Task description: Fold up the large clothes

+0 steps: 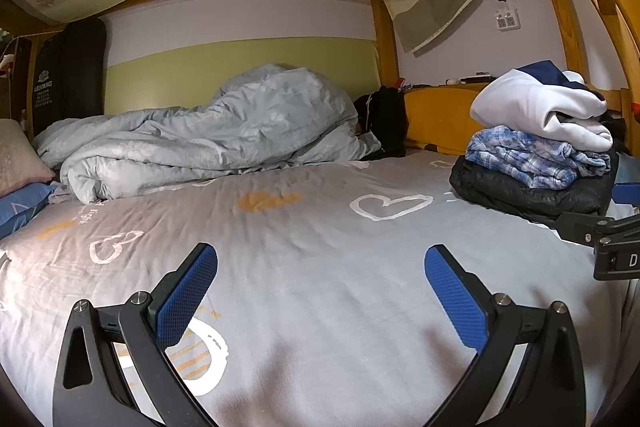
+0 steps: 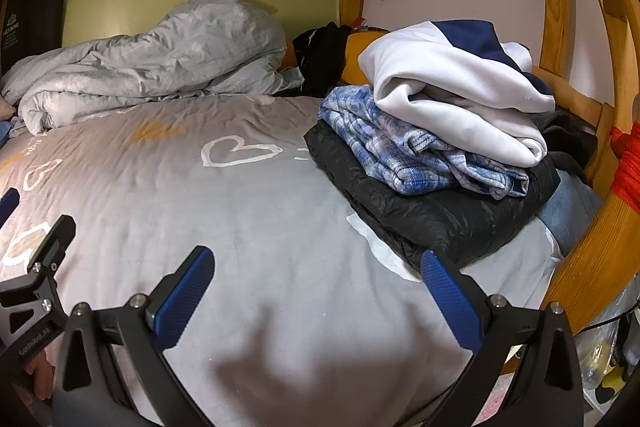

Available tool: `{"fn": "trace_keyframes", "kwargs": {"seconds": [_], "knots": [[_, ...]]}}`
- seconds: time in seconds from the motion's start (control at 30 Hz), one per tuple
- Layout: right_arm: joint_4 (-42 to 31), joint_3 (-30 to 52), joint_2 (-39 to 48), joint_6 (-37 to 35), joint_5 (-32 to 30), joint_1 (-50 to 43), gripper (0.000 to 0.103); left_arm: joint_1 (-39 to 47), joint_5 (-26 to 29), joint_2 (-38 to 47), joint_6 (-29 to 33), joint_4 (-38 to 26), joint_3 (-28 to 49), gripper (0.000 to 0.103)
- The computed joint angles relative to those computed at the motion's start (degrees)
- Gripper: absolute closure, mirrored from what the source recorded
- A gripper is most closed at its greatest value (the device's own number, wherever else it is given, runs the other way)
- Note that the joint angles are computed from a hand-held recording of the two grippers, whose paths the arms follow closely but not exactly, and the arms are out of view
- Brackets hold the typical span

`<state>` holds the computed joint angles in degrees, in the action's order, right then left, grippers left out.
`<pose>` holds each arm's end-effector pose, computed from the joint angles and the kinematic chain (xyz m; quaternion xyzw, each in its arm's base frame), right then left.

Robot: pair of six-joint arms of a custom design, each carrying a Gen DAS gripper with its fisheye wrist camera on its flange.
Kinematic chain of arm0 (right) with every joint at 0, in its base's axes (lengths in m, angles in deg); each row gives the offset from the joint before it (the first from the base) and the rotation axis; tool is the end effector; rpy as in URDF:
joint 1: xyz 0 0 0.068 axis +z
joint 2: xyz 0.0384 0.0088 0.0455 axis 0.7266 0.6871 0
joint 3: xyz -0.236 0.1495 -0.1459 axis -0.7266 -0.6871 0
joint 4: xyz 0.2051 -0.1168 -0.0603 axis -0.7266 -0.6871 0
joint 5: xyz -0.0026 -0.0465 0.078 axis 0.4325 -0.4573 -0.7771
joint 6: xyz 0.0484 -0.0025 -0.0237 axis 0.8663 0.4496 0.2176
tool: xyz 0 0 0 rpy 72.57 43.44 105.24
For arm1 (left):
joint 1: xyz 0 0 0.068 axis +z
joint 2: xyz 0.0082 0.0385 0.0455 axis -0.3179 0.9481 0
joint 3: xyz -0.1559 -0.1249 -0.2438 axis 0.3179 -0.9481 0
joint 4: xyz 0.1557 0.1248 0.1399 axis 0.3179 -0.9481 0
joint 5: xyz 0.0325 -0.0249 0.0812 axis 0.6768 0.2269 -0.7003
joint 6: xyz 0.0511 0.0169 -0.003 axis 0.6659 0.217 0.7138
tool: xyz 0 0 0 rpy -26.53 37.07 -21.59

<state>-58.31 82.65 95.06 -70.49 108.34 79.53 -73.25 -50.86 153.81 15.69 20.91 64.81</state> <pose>0.1738 0.0862 0.2351 0.0081 0.8399 -0.0911 0.5350 0.2032 -0.2397 0.1932 0.0309 0.7880 0.0028 0.6149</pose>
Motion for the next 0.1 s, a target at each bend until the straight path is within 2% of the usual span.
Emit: {"fn": "trace_keyframes", "kwargs": {"seconds": [0.1], "knots": [[-0.09,0.02,0.09,0.35,0.61,0.21,0.0,0.31,0.7,0.17,0.63,0.12,0.11,0.0]]}}
